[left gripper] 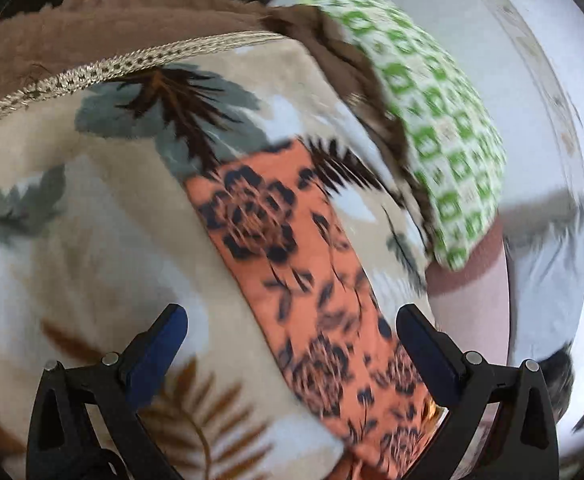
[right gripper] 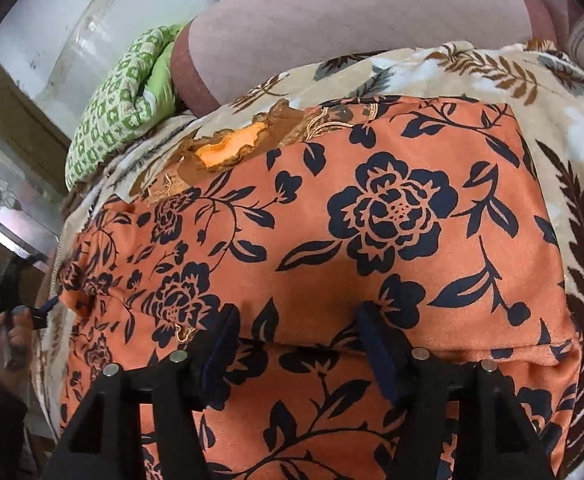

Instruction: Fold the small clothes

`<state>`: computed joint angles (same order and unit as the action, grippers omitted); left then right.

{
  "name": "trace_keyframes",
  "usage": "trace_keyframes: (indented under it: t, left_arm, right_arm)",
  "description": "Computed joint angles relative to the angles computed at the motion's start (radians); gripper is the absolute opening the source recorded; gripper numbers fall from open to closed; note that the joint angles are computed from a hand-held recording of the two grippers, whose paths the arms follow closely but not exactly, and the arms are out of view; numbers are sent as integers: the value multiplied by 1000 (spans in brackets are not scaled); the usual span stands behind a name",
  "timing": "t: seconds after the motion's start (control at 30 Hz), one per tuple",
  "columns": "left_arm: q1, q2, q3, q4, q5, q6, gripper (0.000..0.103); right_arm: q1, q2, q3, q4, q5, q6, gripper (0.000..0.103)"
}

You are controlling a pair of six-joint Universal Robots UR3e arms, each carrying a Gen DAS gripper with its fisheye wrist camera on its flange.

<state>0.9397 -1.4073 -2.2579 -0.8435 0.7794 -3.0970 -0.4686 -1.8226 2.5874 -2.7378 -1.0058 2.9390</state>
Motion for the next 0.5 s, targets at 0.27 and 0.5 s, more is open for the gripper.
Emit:
trace_keyframes:
  t: [0.27, 0.5]
  left_arm:
    - [-97, -162, 79, 189, 65, -103, 79]
    - [-127, -257, 194, 167, 185, -143, 5]
  right_arm:
    - [2, -13, 1, -7, 2, 23, 65]
    - [-4, -17, 7, -2, 8, 8, 65]
